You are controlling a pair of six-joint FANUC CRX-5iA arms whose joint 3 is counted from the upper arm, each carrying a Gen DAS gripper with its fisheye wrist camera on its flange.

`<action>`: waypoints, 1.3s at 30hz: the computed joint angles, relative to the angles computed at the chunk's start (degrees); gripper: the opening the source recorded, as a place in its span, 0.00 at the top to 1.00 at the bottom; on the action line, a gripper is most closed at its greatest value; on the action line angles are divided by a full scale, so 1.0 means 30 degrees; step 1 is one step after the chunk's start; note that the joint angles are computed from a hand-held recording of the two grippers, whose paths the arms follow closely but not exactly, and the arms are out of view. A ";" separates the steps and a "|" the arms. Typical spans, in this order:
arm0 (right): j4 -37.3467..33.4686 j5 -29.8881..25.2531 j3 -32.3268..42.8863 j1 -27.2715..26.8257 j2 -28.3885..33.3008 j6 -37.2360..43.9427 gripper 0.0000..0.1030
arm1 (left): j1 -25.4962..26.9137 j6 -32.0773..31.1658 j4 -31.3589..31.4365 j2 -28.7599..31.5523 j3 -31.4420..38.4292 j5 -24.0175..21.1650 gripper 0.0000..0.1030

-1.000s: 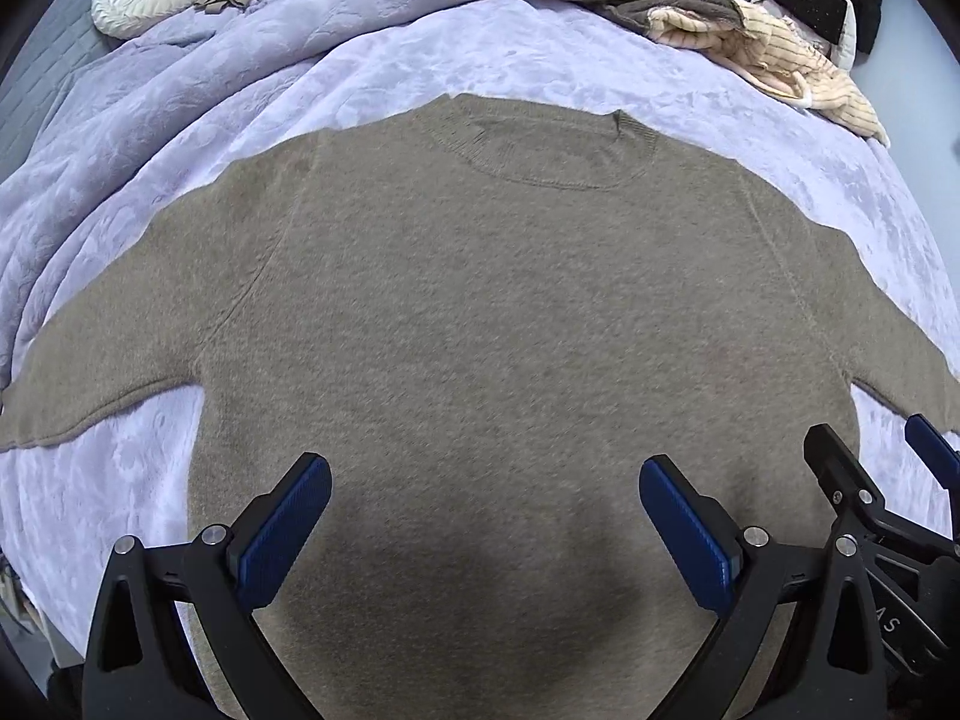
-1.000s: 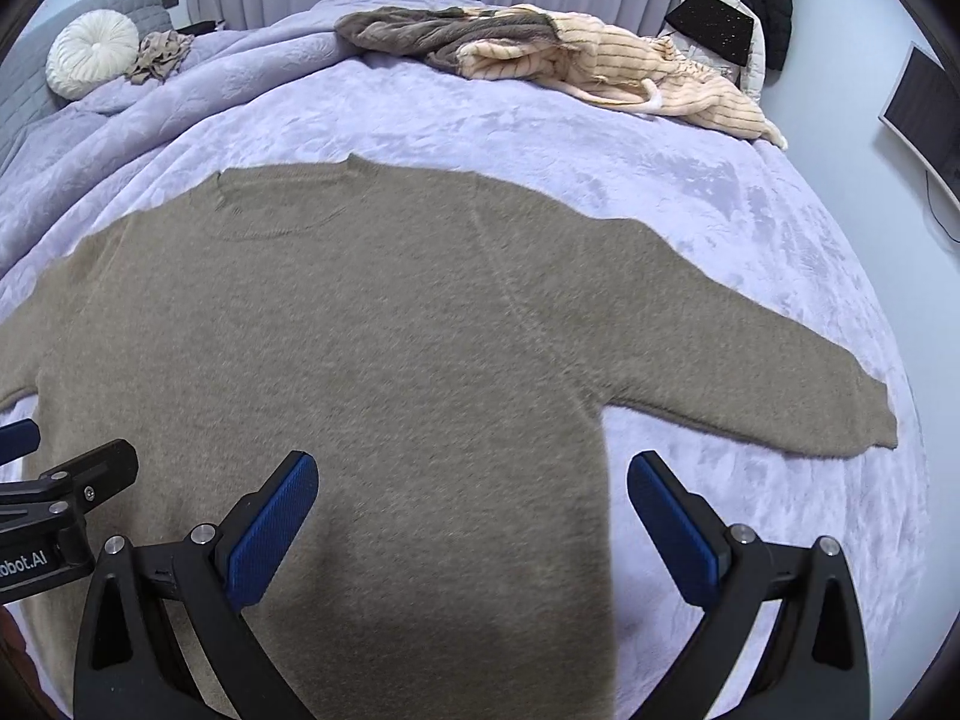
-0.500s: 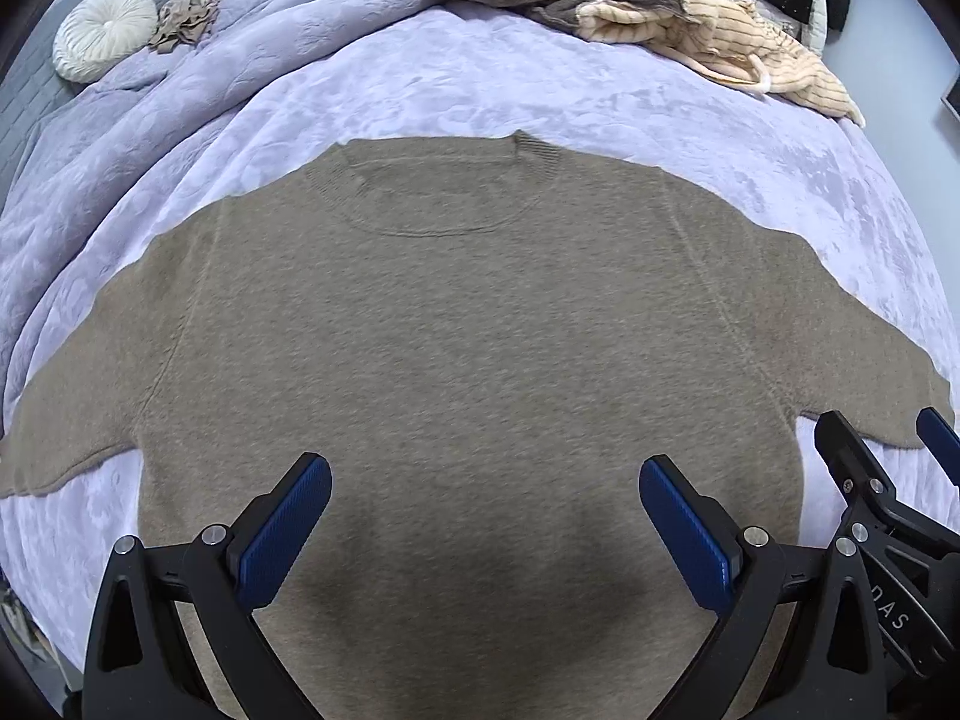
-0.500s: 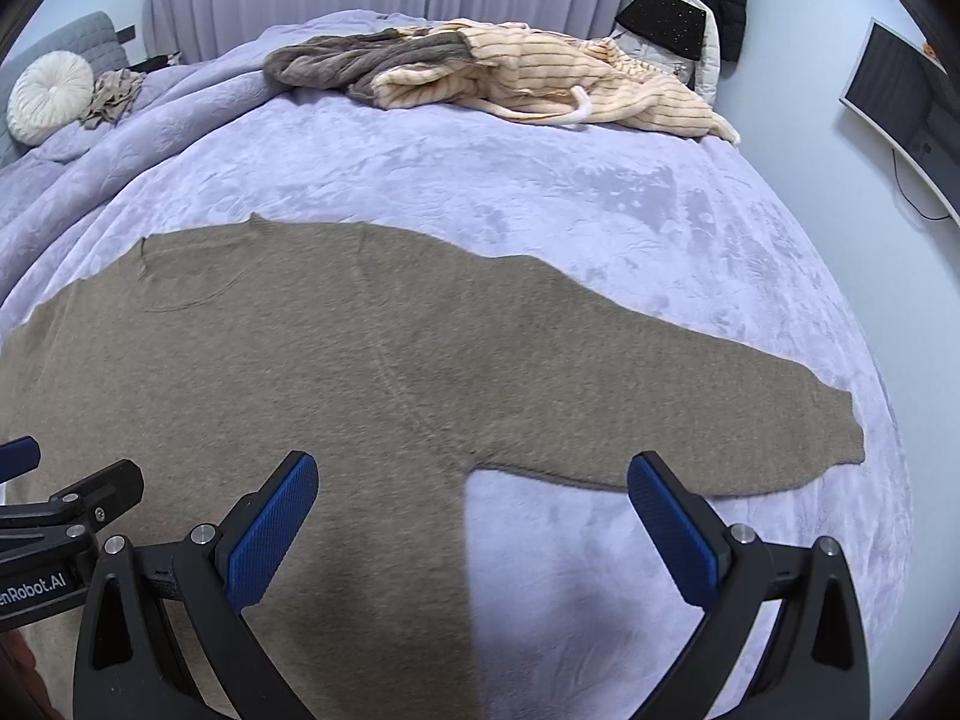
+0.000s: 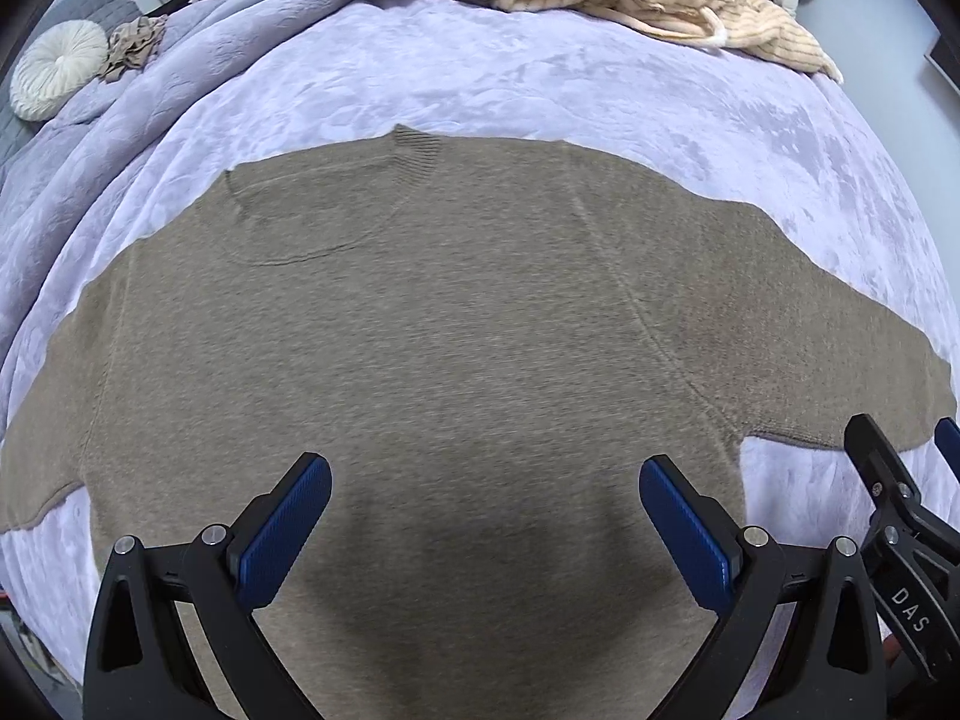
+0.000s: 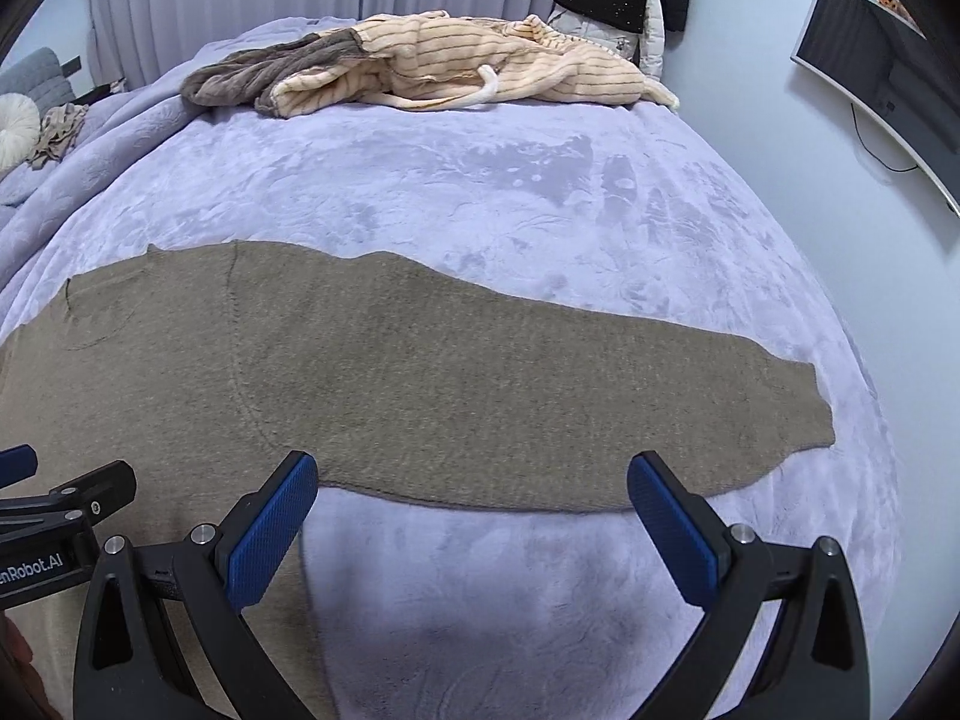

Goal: Fold small clothes
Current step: 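Move the right tool over the sweater toward its sleeve cuff, then grasp the sweater sleeve cuff with the right gripper and lift it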

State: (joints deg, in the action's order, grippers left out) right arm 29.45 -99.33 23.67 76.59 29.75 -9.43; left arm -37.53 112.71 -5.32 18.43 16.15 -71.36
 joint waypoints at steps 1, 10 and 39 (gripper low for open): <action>-0.0045 0.0006 -0.0327 -0.0001 -0.0222 -0.0166 0.00 | -0.0103 0.0022 -0.0047 0.0160 0.0200 -0.0091 0.00; -0.0504 0.0063 -0.3079 -0.0002 -0.2097 -0.1520 0.00 | -0.1065 0.0085 -0.0078 0.1891 0.2454 -0.0904 0.00; -0.3014 0.1715 -1.3448 0.0964 -0.9773 -0.9377 0.00 | -0.3526 0.0143 -0.0697 0.7015 0.9604 -0.3670 0.00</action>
State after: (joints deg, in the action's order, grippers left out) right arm 20.40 -94.18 -16.67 79.48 0.44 -37.57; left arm -48.10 113.14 -7.41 39.47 44.96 -82.37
